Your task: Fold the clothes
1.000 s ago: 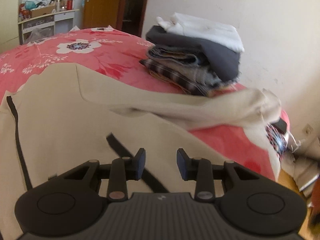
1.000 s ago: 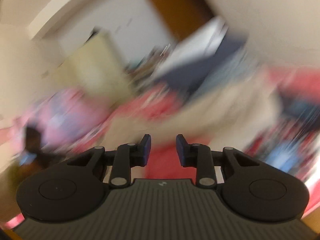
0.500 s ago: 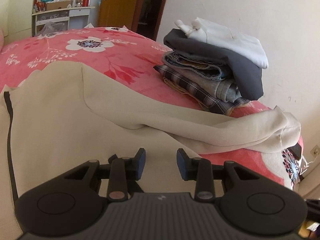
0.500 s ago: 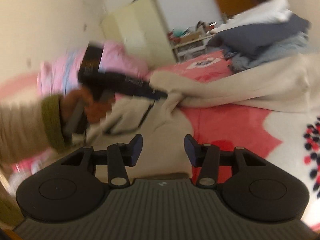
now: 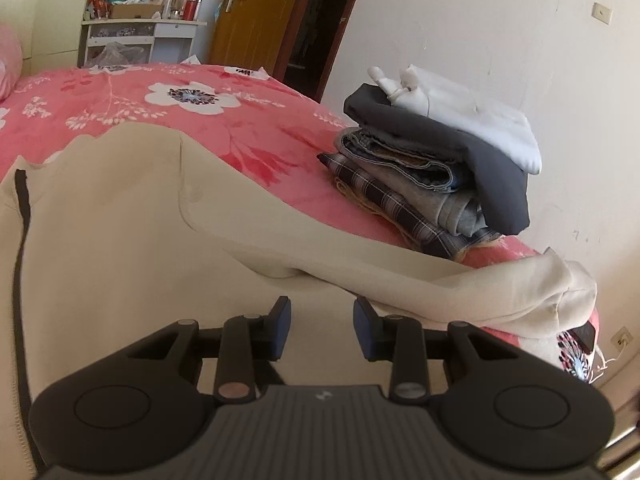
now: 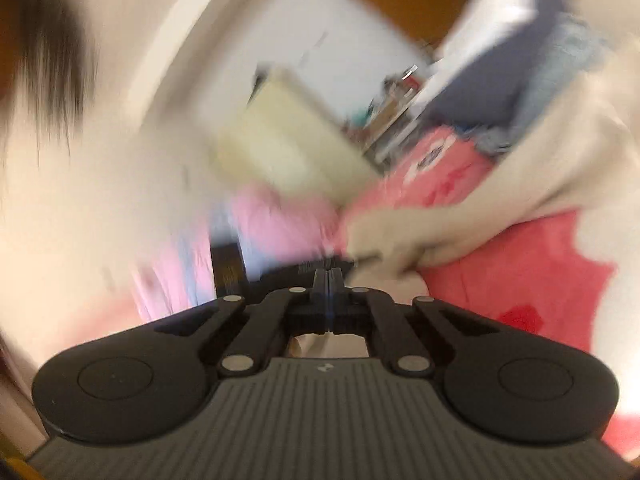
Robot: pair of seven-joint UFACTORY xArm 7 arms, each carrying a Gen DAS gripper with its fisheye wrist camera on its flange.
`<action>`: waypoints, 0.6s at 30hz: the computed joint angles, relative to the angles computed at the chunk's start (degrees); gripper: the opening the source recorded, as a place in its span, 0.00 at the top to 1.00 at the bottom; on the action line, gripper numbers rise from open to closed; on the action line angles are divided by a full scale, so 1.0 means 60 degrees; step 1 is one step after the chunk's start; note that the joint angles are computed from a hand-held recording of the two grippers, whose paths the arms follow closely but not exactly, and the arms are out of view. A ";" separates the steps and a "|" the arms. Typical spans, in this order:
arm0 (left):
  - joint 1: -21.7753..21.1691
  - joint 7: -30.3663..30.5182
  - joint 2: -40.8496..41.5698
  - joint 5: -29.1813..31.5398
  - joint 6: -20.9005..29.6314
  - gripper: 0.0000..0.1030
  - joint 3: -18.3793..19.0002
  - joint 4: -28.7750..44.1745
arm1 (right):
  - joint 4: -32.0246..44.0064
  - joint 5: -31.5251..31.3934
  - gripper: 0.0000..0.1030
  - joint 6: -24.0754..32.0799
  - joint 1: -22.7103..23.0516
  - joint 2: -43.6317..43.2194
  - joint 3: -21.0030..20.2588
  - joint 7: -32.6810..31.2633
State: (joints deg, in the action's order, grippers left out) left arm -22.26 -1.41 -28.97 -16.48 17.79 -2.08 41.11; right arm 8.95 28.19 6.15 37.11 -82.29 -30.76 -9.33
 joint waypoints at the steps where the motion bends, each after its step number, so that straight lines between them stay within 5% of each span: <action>1: 0.0011 -0.0024 0.0088 0.0017 -0.0027 0.67 -0.0032 0.0009 | -0.0081 -0.0069 1.00 0.0302 -0.0803 0.0336 0.0326 0.0268; 3: 0.0013 -0.0038 0.0212 0.0063 -0.0092 0.67 -0.0091 -0.0006 | -0.0246 -0.0380 0.98 0.0804 -0.2282 0.0931 0.0979 0.0820; 6: -0.0010 0.0022 0.0277 0.0135 -0.0231 0.67 -0.0119 -0.0054 | -0.0008 -0.0915 0.92 0.1357 -0.2454 0.1169 0.1806 0.0245; 7: -0.0030 0.0047 0.0275 0.0137 -0.0267 0.66 -0.0102 -0.0074 | 0.0086 -0.1115 0.85 0.1313 -0.2245 0.1284 0.2005 -0.0062; 9: -0.0059 0.0078 0.0257 0.0127 -0.0296 0.66 -0.0064 -0.0095 | 0.0324 -0.1461 0.39 0.1056 -0.1721 0.1798 0.2329 -0.0634; 10: -0.0070 0.0092 0.0247 0.0121 -0.0308 0.67 -0.0047 -0.0104 | 0.0457 -0.1599 0.38 0.0934 -0.1512 0.2093 0.2483 -0.0833; 14: -0.0028 0.0124 0.0224 0.0248 -0.0409 0.66 -0.0107 -0.0159 | 0.1096 -0.2260 0.43 0.1067 -0.1279 0.3581 0.3029 -0.1599; 15: -0.0014 0.0128 0.0250 0.0289 -0.0449 0.66 -0.0125 -0.0159 | 0.1121 -0.2395 0.64 0.1255 -0.1504 0.3745 0.3263 -0.1644; 18: 0.0027 0.0132 0.0330 0.0419 -0.0571 0.67 -0.0177 -0.0156 | 0.1129 -0.2348 0.95 0.1483 -0.1804 0.3838 0.3423 -0.1546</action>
